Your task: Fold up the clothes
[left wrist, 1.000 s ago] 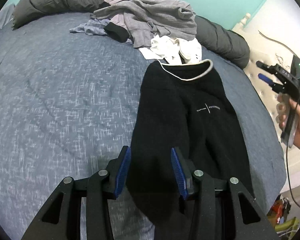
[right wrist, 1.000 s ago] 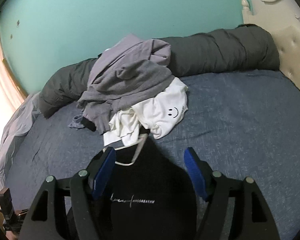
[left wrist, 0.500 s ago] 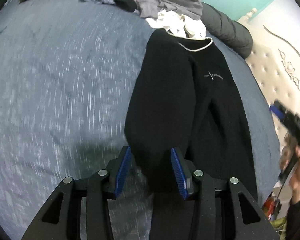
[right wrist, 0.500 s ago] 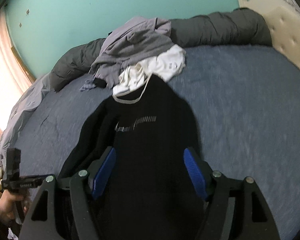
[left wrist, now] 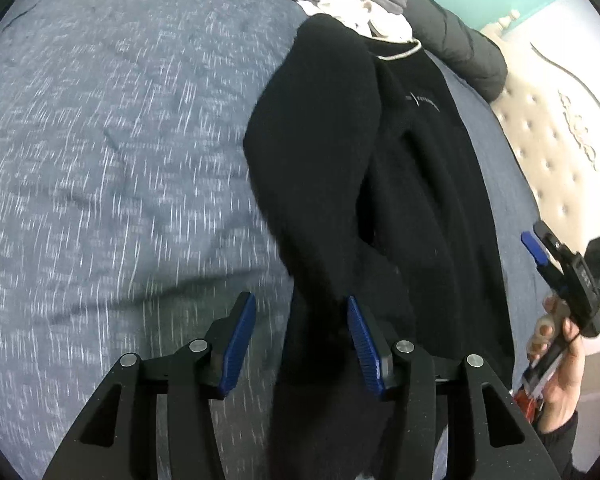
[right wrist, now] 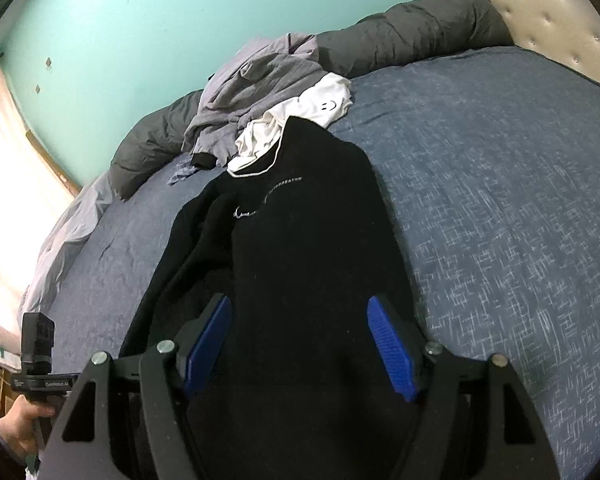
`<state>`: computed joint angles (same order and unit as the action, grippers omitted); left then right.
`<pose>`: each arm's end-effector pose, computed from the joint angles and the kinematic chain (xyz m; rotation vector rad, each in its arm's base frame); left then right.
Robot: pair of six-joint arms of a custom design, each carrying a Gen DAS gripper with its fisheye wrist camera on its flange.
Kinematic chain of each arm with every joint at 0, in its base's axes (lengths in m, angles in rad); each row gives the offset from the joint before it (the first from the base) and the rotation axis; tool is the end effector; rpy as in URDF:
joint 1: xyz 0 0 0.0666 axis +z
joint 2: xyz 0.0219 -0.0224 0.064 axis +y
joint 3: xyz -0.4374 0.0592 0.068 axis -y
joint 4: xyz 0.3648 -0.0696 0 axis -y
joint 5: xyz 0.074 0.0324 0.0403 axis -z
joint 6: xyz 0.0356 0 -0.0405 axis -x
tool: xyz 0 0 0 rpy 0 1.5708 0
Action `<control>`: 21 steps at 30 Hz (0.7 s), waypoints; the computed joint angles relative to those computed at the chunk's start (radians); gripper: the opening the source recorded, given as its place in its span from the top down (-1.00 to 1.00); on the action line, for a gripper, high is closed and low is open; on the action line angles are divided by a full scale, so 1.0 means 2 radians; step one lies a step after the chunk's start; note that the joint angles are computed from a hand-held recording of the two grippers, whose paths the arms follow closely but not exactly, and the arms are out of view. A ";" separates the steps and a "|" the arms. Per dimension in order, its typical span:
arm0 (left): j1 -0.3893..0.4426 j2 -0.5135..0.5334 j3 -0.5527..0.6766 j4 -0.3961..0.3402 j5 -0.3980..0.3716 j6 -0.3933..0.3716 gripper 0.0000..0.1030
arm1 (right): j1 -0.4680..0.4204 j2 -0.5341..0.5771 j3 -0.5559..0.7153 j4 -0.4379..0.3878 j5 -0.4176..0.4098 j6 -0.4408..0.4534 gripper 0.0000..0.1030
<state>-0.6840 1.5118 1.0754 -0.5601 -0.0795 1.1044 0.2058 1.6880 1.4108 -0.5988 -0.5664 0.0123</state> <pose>0.3533 -0.2849 0.3250 -0.5875 2.6036 -0.5481 0.5423 0.1323 0.3772 -0.5119 2.3548 0.7780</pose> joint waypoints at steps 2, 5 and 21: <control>-0.006 0.002 0.000 -0.011 0.003 -0.001 0.00 | -0.001 -0.002 -0.006 0.007 -0.002 0.008 -0.40; -0.012 0.009 -0.001 -0.021 0.010 0.000 0.00 | -0.005 0.000 -0.012 0.010 -0.013 0.006 -0.40; -0.046 0.023 0.034 -0.072 0.003 -0.056 0.94 | -0.012 -0.002 -0.022 0.018 -0.022 -0.013 -0.40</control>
